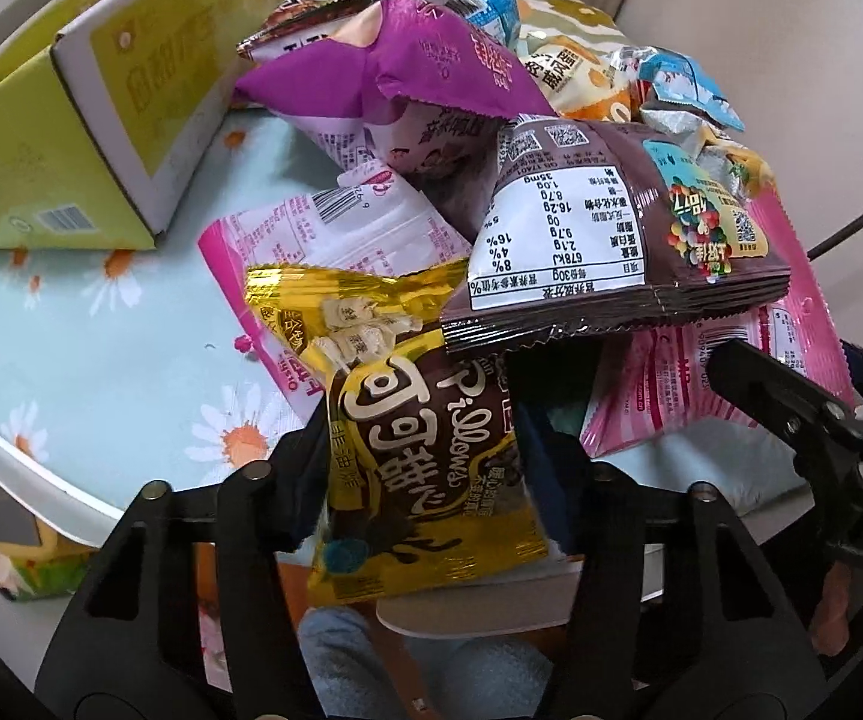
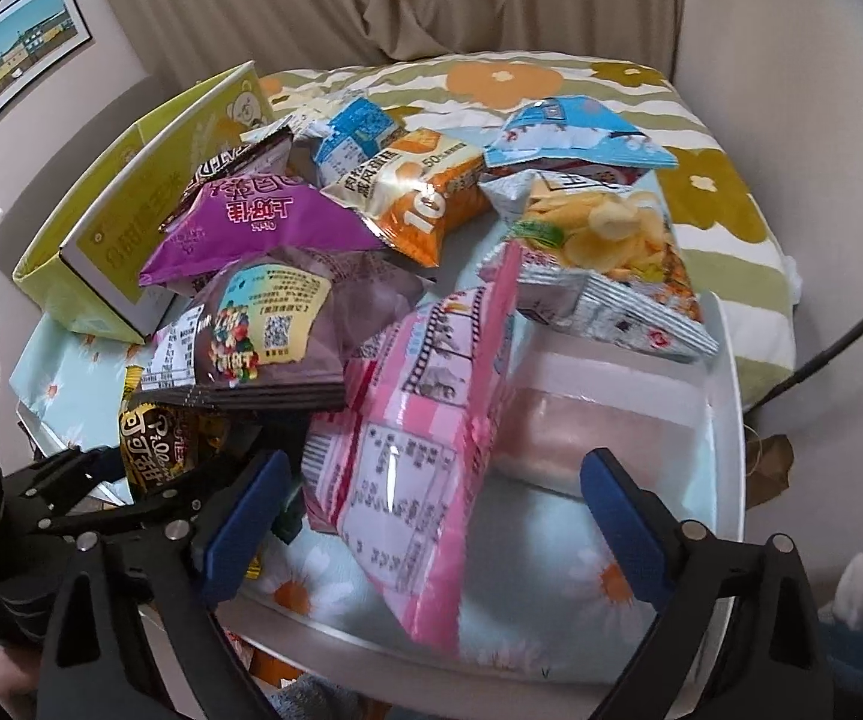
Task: Organize snacks
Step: 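Grasp the gold Pillows bag with the left tool while the right tool grasps a pink wafer bag, then carry the gold bag into the box and open the left tool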
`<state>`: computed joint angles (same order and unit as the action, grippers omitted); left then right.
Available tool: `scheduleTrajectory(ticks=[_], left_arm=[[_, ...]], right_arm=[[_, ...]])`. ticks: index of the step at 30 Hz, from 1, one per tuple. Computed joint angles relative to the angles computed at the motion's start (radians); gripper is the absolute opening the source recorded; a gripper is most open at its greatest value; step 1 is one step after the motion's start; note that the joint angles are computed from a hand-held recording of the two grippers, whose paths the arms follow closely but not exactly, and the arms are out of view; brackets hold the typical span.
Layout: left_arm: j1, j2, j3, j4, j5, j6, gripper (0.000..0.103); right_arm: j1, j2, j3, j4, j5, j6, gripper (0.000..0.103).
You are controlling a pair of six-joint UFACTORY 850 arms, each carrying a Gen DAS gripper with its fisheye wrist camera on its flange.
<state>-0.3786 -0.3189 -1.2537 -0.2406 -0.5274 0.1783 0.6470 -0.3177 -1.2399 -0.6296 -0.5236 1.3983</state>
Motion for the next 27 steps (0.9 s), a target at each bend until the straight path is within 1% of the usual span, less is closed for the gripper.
scheduleTrajectory(ticks=[4,8,9,14,20,27], left_arm=[[-0.006,0.002,0.005,0.019,0.009,-0.014,0.049],[-0.010,0.009,0.008,0.030,0.004,-0.023,0.047],[-0.007,0.015,0.013,0.029,0.002,-0.019,0.047],[-0.002,0.027,0.016,0.045,-0.012,-0.030,0.047],[-0.002,0.053,0.021,0.073,-0.016,-0.045,0.046],[0.010,0.086,0.017,0.070,-0.031,-0.053,0.045]], right_arm=[[-0.007,-0.017,-0.014,0.037,0.020,-0.048,0.085],[-0.011,-0.032,-0.022,0.083,0.041,-0.092,0.074],[-0.011,-0.034,-0.023,0.084,0.042,-0.095,0.073],[-0.004,-0.036,-0.028,0.079,0.032,-0.086,0.057],[0.000,-0.005,-0.002,0.067,0.043,-0.047,0.053],[0.021,0.052,0.026,0.038,-0.022,0.004,0.053]])
